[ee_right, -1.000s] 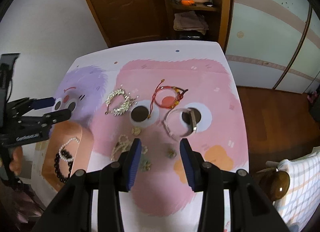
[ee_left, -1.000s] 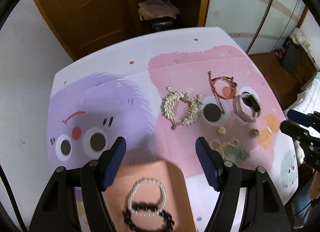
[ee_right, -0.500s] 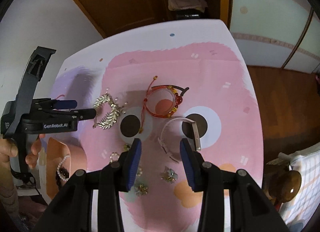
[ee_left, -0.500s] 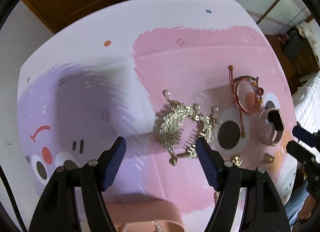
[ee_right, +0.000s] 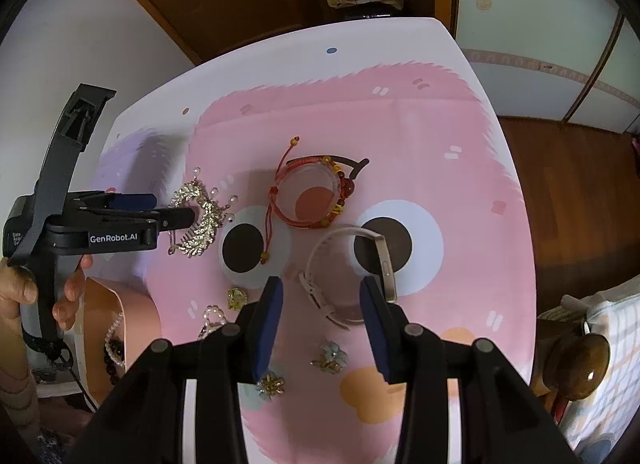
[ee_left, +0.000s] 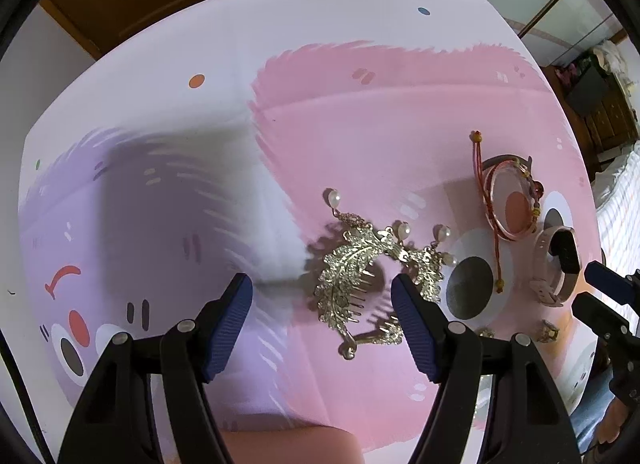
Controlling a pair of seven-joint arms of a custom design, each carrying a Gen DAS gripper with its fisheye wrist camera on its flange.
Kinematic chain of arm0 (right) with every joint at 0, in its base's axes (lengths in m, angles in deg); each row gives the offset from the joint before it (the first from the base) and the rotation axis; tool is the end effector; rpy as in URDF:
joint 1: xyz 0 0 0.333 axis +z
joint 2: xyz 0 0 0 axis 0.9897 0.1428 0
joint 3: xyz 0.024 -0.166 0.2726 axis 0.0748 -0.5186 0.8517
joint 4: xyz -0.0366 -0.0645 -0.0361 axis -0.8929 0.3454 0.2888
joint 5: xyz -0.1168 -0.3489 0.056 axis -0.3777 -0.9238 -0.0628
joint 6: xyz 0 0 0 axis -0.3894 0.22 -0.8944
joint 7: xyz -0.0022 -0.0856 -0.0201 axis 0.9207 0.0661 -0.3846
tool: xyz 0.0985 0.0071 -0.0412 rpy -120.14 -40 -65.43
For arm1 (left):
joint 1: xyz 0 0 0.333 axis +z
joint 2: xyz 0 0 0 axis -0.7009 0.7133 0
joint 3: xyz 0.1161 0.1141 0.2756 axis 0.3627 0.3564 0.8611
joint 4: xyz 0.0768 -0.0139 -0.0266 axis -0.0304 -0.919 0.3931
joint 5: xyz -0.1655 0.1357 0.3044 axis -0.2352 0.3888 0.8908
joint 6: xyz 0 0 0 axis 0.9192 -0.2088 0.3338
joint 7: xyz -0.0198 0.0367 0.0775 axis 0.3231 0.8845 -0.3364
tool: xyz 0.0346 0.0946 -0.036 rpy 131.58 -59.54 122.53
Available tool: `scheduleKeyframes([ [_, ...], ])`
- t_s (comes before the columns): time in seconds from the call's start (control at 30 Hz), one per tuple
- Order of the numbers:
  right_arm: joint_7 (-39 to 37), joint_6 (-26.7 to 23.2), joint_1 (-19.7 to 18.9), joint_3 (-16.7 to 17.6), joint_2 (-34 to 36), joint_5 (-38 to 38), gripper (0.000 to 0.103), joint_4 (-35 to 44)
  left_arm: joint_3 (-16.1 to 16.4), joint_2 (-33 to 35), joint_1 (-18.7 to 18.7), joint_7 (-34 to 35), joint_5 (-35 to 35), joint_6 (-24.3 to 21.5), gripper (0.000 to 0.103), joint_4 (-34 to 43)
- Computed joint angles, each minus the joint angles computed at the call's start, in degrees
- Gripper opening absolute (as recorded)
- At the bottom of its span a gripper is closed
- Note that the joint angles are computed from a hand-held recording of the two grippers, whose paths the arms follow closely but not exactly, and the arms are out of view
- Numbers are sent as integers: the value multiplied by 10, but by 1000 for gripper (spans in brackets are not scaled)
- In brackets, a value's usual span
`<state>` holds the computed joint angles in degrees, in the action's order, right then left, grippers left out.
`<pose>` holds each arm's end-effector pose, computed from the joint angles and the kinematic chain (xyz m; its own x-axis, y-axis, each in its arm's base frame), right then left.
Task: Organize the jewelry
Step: 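Grasp the gold leaf hair comb with the left tool while the right approaches the watch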
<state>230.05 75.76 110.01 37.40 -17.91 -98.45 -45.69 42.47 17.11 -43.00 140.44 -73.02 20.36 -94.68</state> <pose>0.5195 0.3265 0.4018 -0.5578 -0.7972 -0.2310 -0.7501 0.6033 -0.2709 0.7512 -0.0506 0.3558 -0.7815 -0.6214 0.0558 -0.6237 0.7758 -0.0957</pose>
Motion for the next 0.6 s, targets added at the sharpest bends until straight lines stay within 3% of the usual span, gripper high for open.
scheduleKeyframes([
  [0.3,-10,-11,-2,1,6,9,40,9,-3,29,-6,-1,-2,-15,70,43],
  [0.43,-18,-9,-3,1,12,18,40,13,-2,18,-8,2,2,1,70,21],
  [0.6,-26,1,-4,0,15,29,40,12,1,-19,-12,7,14,49,62,-47],
])
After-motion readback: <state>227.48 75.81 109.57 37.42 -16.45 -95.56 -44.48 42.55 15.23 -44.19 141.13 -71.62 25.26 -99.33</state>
